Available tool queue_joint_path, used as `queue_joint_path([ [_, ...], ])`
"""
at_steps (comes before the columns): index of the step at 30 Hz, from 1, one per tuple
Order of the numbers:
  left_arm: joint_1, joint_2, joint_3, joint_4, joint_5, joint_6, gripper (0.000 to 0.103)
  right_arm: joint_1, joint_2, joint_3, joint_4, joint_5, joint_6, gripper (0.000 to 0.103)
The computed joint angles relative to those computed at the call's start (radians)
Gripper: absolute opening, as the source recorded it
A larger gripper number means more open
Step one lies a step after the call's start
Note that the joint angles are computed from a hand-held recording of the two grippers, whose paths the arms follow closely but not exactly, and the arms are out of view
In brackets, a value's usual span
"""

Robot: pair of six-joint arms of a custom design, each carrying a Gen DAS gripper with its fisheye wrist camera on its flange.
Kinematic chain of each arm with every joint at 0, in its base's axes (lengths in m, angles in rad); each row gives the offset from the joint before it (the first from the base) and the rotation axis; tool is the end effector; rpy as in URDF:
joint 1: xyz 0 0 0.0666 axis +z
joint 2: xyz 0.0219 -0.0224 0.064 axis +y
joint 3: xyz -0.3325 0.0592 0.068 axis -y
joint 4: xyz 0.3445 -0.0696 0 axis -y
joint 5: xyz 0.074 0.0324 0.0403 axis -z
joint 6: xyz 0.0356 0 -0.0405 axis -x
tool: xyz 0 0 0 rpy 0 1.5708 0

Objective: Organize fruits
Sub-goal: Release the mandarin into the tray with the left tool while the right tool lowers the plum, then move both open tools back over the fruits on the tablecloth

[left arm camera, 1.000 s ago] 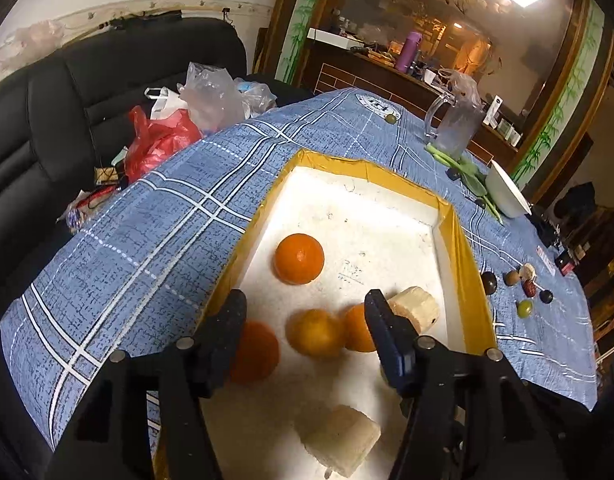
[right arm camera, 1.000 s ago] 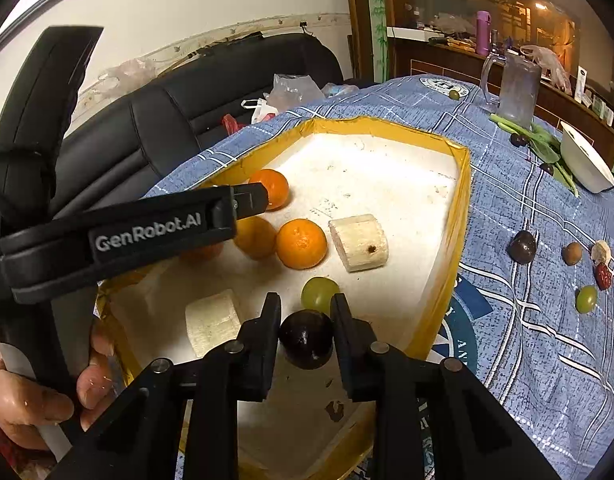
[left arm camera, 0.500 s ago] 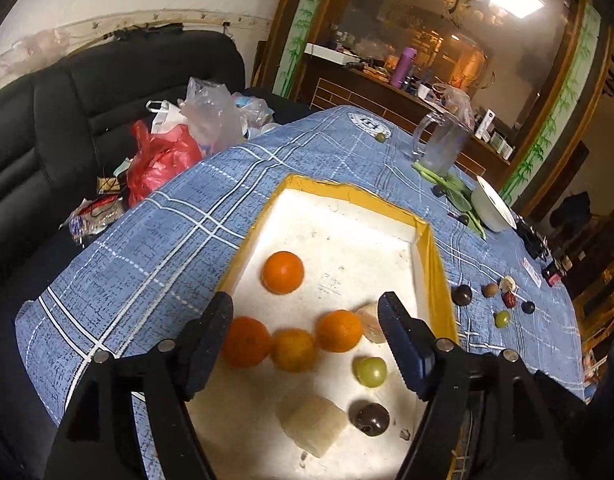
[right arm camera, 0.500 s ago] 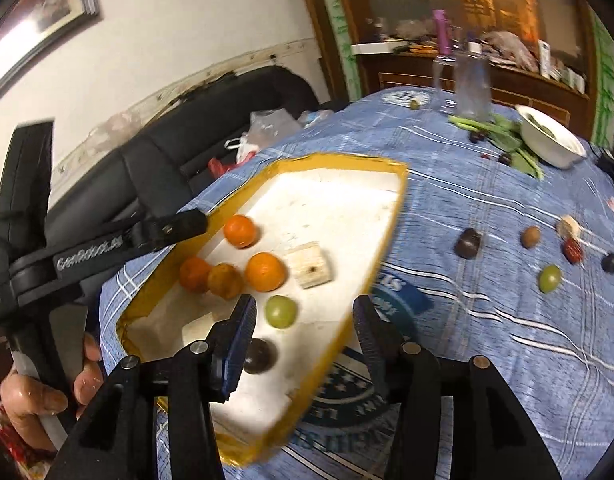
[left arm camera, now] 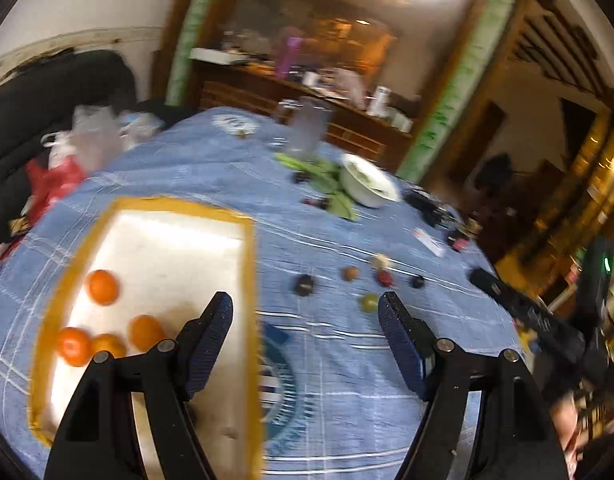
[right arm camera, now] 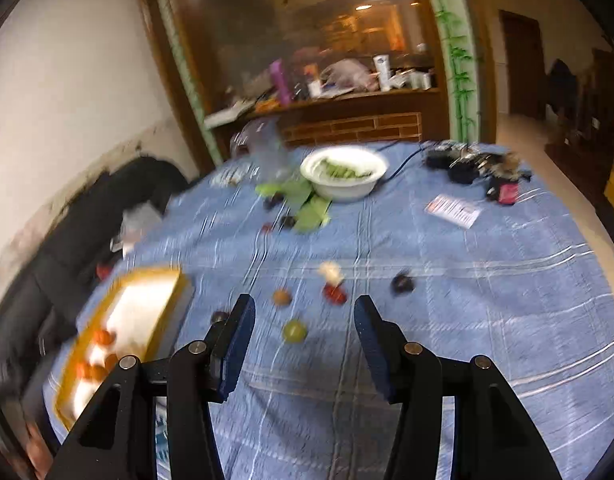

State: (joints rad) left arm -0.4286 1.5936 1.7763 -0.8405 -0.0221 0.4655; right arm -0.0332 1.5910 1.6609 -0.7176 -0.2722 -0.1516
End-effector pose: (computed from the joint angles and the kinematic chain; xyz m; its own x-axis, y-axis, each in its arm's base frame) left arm 0.4757 -0.2169 0.4569 -0.6763 -0.1844 -0.7132 0.1075 0.9331 -0.3431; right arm 0.5265 -0.0083 0.4202 -0.6236 0.1663 -0.7638 -0.0892 0.9556 0.2808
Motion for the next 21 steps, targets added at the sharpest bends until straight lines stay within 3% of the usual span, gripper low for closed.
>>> queue_joint_path([
  [2, -0.023, -0.005, -0.006, -0.022, -0.102, -0.033, 0.079, 0.009, -0.002, 0.006, -0.013, -0.016, 0.023, 0.063],
  [4, -0.035, -0.015, -0.031, -0.040, -0.220, -0.018, 0.081, 0.031, -0.006, -0.023, -0.005, -0.018, 0.053, 0.066],
  [7, -0.055, -0.001, -0.042, -0.087, -0.288, -0.024, 0.081, 0.045, -0.001, -0.085, 0.008, -0.015, 0.078, 0.066],
  [13, -0.119, 0.070, 0.025, -0.119, -0.284, -0.113, 0.081, -0.018, 0.042, -0.112, -0.027, -0.067, 0.038, 0.066],
  [16, -0.143, 0.105, 0.062, -0.134, -0.310, -0.141, 0.081, -0.050, 0.023, -0.125, -0.020, -0.045, 0.049, 0.066],
  [21, -0.153, 0.151, 0.107, -0.183, -0.337, -0.135, 0.081, -0.081, 0.029, -0.110, -0.034, -0.037, 0.055, 0.066],
])
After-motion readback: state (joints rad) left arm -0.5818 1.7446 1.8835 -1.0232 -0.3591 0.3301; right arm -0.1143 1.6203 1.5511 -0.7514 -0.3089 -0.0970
